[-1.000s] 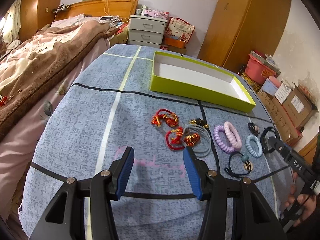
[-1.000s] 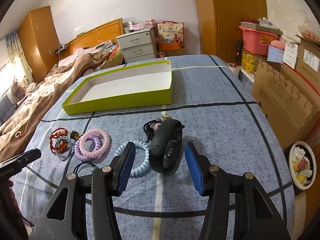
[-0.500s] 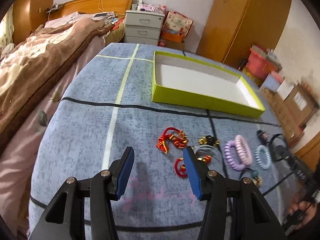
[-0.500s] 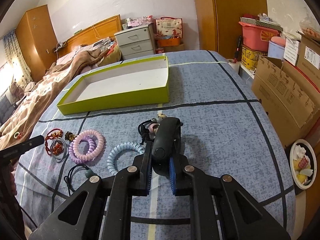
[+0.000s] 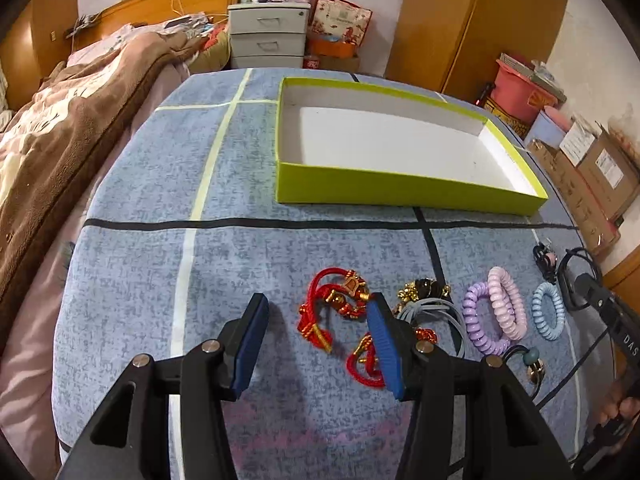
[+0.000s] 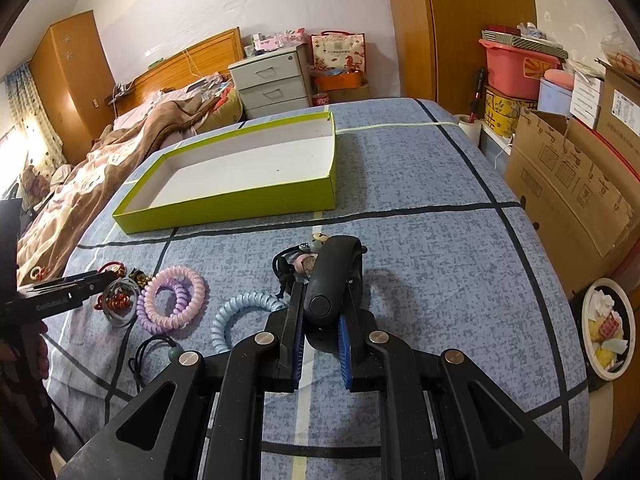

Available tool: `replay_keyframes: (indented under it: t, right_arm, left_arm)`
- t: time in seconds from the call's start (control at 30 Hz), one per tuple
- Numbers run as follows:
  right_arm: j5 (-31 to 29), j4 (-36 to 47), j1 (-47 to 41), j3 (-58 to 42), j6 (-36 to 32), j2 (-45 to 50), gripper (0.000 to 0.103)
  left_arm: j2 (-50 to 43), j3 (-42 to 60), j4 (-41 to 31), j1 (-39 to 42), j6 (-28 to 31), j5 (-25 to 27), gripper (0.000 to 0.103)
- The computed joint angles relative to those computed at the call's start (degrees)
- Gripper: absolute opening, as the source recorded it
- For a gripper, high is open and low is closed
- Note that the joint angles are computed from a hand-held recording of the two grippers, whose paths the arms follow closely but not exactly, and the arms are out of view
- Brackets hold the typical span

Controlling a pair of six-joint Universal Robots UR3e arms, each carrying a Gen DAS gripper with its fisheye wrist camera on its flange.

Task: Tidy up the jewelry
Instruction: 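Grasp the black watch band with the right tool while the left tool grasps the red beaded hair tie, then carry both items into the green box and open both tools to release them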

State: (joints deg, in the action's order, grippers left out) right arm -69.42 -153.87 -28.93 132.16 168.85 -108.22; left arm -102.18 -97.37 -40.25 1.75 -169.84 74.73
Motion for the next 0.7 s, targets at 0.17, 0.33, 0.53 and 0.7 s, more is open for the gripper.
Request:
replay_keyframes:
  t: [0.17,0.33,0.53,0.7]
  right_arm:
    - [-0.2,-0.1,0.5,-0.7,0.2,0.8,0.015]
    - [-0.5,-0.4,0.9,-1.0,0.2,0.7,0.015]
    - [-0.6,-0.2,0.9,-1.6,0.2,0.3,0.015]
    - [2.0,1.3,-0.9,-1.7,-0.9,-1.0,0.014]
  left_arm:
    - [-0.8,0.5,1.2,-1.8,1.7,2.8,0.050]
    - [-0.4,0.2,1.4,-2.0,2.4,2.8,0.025]
    - [0.1,-0.1,1.1,-0.5,2.5,1.0,0.016]
    - [1.6,-1.2,1.8,0.8,2.0,-0.2,0.016]
